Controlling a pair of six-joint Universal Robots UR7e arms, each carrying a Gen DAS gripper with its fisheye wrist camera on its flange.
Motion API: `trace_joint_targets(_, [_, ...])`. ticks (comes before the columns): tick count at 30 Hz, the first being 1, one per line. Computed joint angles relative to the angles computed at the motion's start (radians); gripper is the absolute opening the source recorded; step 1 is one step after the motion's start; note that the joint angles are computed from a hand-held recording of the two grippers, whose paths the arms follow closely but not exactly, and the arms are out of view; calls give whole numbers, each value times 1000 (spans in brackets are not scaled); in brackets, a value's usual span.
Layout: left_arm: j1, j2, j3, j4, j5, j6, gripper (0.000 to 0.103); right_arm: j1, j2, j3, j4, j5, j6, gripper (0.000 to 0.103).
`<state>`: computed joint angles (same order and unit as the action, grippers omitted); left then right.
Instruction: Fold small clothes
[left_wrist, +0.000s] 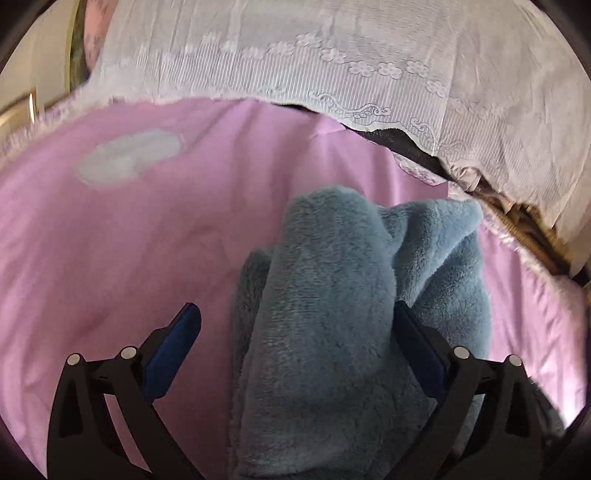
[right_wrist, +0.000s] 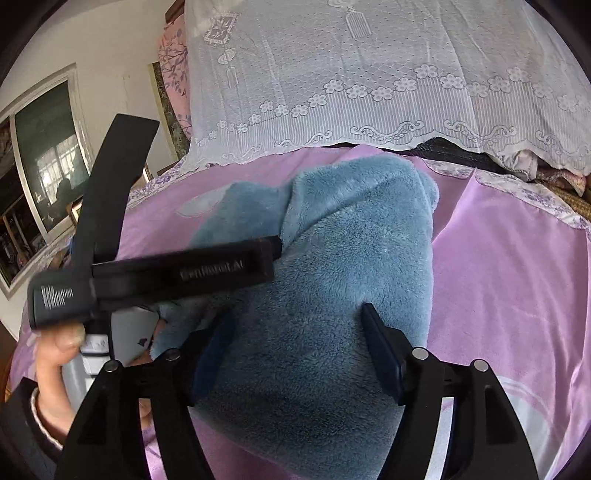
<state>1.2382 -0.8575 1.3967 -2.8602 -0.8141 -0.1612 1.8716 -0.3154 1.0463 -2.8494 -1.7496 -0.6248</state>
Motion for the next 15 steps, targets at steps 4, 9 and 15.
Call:
trace_joint_targets(4, [63, -39, 6, 55, -207, -125, 99, 13, -17, 19, 3, -21, -96, 78])
trace_joint_targets(9, [45, -33, 15, 27, -147, -107, 99, -10, -54, 6, -3, 58, 53, 69])
trace_joint_targets(15, [33, -30, 19, 5, -92, -106, 99, -2, 104, -303, 94, 2, 264, 25])
